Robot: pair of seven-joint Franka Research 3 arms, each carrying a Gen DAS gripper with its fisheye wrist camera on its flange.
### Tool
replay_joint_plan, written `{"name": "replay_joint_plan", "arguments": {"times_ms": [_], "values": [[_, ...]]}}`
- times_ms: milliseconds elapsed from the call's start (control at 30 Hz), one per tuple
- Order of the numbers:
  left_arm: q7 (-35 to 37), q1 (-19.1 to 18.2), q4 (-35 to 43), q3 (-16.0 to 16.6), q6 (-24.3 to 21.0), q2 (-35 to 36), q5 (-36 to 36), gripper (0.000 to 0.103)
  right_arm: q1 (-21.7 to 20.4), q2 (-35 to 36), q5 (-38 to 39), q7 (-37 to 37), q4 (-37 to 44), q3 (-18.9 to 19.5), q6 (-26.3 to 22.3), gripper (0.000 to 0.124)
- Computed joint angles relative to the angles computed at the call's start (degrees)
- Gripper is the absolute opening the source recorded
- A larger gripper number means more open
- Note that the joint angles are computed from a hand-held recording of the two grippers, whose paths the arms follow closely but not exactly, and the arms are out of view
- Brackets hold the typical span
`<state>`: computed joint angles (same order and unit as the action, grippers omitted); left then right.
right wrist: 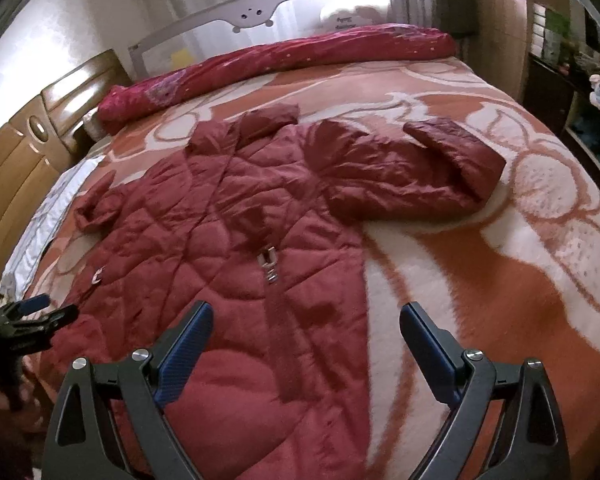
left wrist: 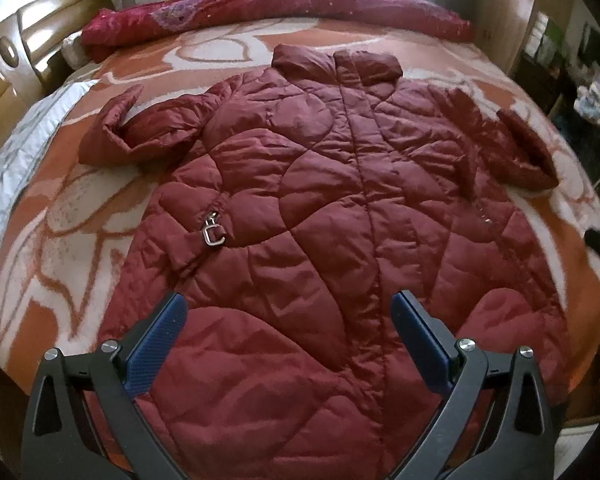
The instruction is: Fold large clothes
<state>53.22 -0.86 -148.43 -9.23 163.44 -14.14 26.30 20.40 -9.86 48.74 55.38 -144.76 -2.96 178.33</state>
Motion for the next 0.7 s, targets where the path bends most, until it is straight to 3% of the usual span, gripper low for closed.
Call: {"name": "replay_joint_plan", "arguments": {"times_ms": [100,233,400,500,700], "values": [[-2.13,1.56,1.45,-1.18,-0.75,1.22,3.74,0.102,-1.22,1.83,-0.45,0.11,1.74,-0.63,-0.01,0.095],[-0.91,0.91,3.67,-0.08,-1.41,3.49,3.30,0.102,-4.76,5.74,-3.33,1.69,5.15,-0.05,-0.13,0.095],[0.09,0.58,6.75,0.79,-2.11,6.72,2.62,0.102,-9.93,12.81,-15.62,9.99,11.11,0.53,0.42,0.095],[0.11,0.57,8.56,1.14,-2.38,8.39,2.70,0.102,-10.67,17.85,-24.89,17.69,16.26,-1.97,-0.70,0.094],[-0.40,0.37,11.21,1.56,-2.51,11.14,3.54,0.102,-8.18,28.48,-38.84,28.60,28.40,-9.14,-2.39,0.093]]}}
